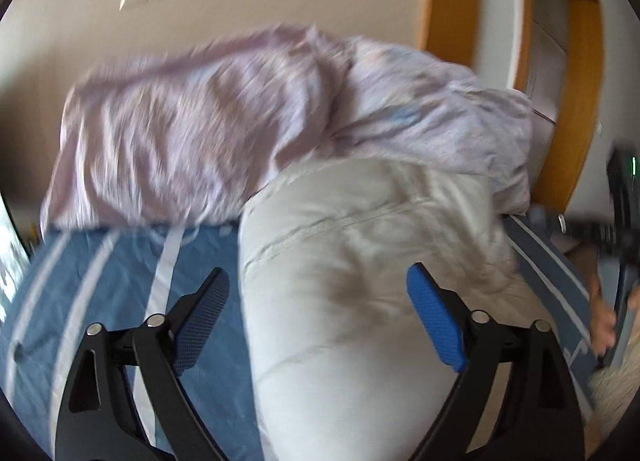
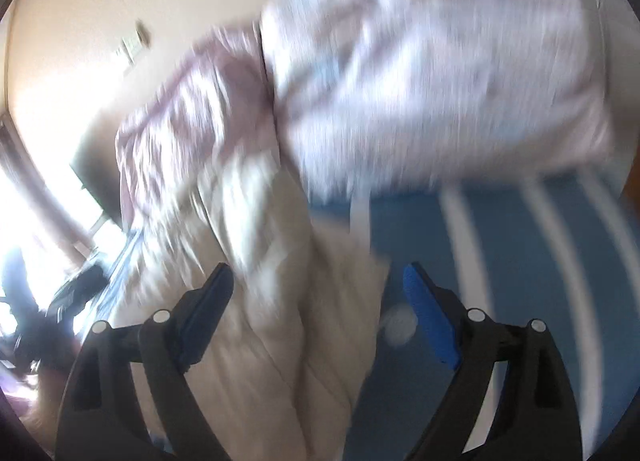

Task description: Fold large clothes

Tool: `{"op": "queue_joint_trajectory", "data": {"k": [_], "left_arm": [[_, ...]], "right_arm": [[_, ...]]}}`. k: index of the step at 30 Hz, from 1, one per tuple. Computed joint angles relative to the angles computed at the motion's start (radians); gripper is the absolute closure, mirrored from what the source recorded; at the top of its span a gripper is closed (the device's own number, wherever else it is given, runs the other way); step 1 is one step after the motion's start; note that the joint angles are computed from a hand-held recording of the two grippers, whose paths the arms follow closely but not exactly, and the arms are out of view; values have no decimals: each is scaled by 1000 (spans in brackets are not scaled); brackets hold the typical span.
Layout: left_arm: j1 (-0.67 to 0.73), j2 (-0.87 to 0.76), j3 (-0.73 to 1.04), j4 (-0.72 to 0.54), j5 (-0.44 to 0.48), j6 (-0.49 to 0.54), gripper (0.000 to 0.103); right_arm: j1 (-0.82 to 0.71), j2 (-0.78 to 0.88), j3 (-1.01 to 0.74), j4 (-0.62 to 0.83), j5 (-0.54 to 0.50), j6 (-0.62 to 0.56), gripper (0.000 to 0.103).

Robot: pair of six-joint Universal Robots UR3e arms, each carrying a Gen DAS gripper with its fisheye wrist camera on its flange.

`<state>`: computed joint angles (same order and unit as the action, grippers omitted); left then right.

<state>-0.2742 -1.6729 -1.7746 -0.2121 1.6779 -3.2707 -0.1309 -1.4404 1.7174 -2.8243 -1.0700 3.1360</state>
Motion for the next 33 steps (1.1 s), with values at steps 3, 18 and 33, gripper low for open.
{"op": "queue_joint_trajectory", "data": {"k": [3, 18, 33], "left_arm": [[-58, -30, 48, -32, 12, 25, 10], [-166, -277, 221, -38, 111, 66, 7], [-219, -366, 356, -167, 213, 57, 6]], "right_arm": [[163, 90, -133, -25, -179, 0, 32], [391, 562, -677, 342, -468, 104, 103], [248, 270, -207, 157, -172, 102, 99]]}}
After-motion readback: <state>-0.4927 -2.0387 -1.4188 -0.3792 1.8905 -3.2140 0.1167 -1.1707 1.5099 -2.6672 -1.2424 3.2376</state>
